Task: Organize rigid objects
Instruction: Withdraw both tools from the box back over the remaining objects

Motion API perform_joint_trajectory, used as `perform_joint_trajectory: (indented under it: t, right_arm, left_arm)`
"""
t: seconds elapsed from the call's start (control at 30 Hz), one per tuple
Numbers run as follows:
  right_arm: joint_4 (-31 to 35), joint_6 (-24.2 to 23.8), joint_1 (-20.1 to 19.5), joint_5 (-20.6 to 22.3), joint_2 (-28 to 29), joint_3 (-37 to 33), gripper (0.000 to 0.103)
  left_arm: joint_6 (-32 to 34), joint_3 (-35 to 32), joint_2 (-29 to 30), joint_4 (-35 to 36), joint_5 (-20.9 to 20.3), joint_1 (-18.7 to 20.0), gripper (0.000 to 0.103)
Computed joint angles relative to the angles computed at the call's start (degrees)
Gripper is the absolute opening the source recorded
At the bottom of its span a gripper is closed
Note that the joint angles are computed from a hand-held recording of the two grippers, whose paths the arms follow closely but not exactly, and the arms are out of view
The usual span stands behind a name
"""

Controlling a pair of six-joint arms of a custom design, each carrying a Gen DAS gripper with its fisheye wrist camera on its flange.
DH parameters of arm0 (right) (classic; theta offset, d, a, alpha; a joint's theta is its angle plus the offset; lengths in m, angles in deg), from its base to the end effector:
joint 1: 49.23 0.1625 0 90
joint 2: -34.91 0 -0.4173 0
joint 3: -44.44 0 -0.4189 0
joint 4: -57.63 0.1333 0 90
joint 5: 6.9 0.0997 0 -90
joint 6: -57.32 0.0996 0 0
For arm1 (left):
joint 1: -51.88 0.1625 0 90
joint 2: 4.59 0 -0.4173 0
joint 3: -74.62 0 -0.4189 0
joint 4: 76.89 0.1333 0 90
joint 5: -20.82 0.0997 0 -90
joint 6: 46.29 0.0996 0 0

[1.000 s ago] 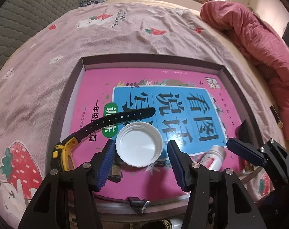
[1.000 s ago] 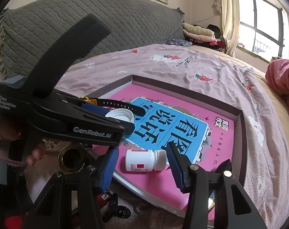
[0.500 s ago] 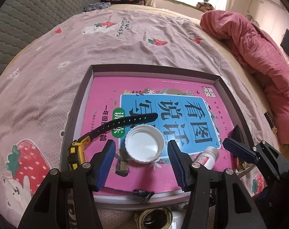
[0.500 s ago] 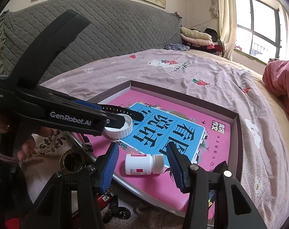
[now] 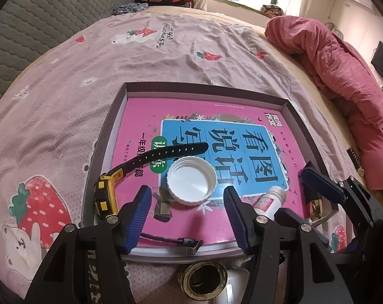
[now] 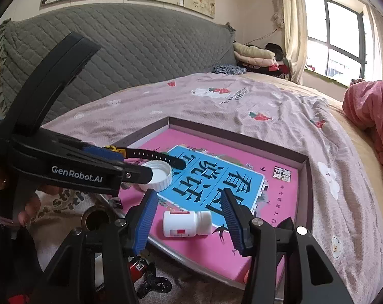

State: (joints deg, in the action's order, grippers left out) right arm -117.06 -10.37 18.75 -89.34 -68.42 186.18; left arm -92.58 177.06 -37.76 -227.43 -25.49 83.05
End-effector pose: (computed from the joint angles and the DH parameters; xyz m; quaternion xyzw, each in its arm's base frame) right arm -0.0039 -0.4000 0.3121 0.3800 -0.8356 0.3207 0.2336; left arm -0.3961 -0.4758 -0.0873 0.1292 0.9169 -0.2516 0.2816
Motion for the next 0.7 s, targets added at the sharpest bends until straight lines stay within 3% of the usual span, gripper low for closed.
perform_joint_trajectory:
  t: [0.5, 0.7]
  right_arm:
    - [-0.4, 2.4, -1.2, 3.6, -2.0, 0.2, 0.052]
    - [-1.9, 5.6, -0.9, 2.2, -2.0, 0.6, 0.053]
  left_arm:
    - [-1.1, 1.8, -1.5, 0.1, 0.1, -1.1, 0.067]
    - [-2.0, 2.2, -1.9, 1.7, 1.0, -2.0, 0.067]
